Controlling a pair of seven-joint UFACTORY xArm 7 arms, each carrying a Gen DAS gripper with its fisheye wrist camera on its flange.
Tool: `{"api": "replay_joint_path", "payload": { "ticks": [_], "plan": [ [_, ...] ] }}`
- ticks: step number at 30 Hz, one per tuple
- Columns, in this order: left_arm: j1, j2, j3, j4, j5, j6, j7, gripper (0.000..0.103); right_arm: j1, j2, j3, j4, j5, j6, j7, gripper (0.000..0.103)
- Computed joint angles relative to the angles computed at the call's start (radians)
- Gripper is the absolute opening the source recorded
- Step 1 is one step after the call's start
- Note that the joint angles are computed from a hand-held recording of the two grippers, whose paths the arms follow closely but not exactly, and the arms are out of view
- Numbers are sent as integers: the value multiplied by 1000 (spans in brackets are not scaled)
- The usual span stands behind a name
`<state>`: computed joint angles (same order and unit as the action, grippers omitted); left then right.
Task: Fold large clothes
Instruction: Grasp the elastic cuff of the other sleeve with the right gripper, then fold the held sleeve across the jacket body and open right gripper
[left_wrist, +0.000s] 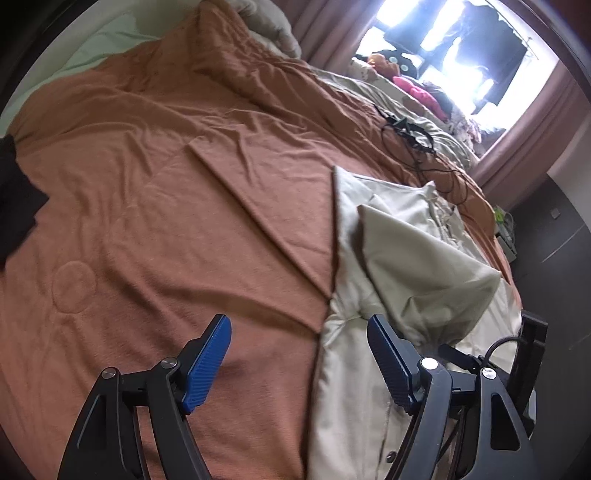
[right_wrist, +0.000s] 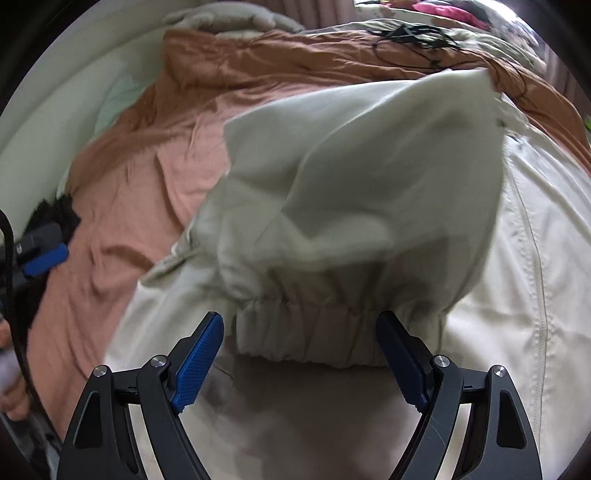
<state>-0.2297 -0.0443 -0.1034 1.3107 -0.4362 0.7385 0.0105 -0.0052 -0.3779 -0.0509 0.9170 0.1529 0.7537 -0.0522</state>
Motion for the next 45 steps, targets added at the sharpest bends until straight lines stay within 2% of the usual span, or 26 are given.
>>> {"api": "replay_joint_path", "payload": {
  "ticks": [5,7,8,9,10,12,20,26,34,35,37,39,40,42,45],
  "plan": [
    [1,1,0,-5,18,9,-15,77,-15,20,46,1,-105,20,45,84],
    [-2,5,-5,1,40,14,-31,74,-22,17,43,0,-123,10,57,53],
    [-5,8,-9,6,52,19,-39,73,-27,9,40,0,-128,13,68,23],
    [-8,10,-12,10,61,21,-46,73,-33,6,25,8,-92,22,57,15],
    [-10,9,-13,7,66,19,-48,73,-4,-3,-29,8,-13,22,17,14],
    [-16,13,-18,12,80,18,-58,73,12,-27,-80,2,93,13,-45,12],
    [-53,54,-44,56,170,20,-106,72,-12,-134,-179,26,270,-38,-126,10],
    [-78,86,-57,87,222,20,-141,72,-35,-193,-250,45,343,-56,-153,10],
    [-106,126,-66,122,291,41,-181,72,-102,-215,-333,45,352,-86,-141,9],
    [-110,132,-67,126,302,42,-188,72,-133,-207,-323,44,332,-97,-112,11],
    [-116,142,-66,135,326,48,-206,72,-232,-173,-279,53,252,-102,5,25],
    [-122,156,-65,148,352,56,-225,72,-291,-137,-271,66,203,-82,94,86],
    [-124,157,-65,148,359,57,-231,72,-301,-130,-285,63,208,-75,118,93],
    [-127,167,-64,157,371,62,-241,72,-284,-131,-330,47,259,-84,112,94],
    [-130,175,-63,159,384,62,-256,72,-280,-100,-373,52,306,-22,115,94]
  ]
}}
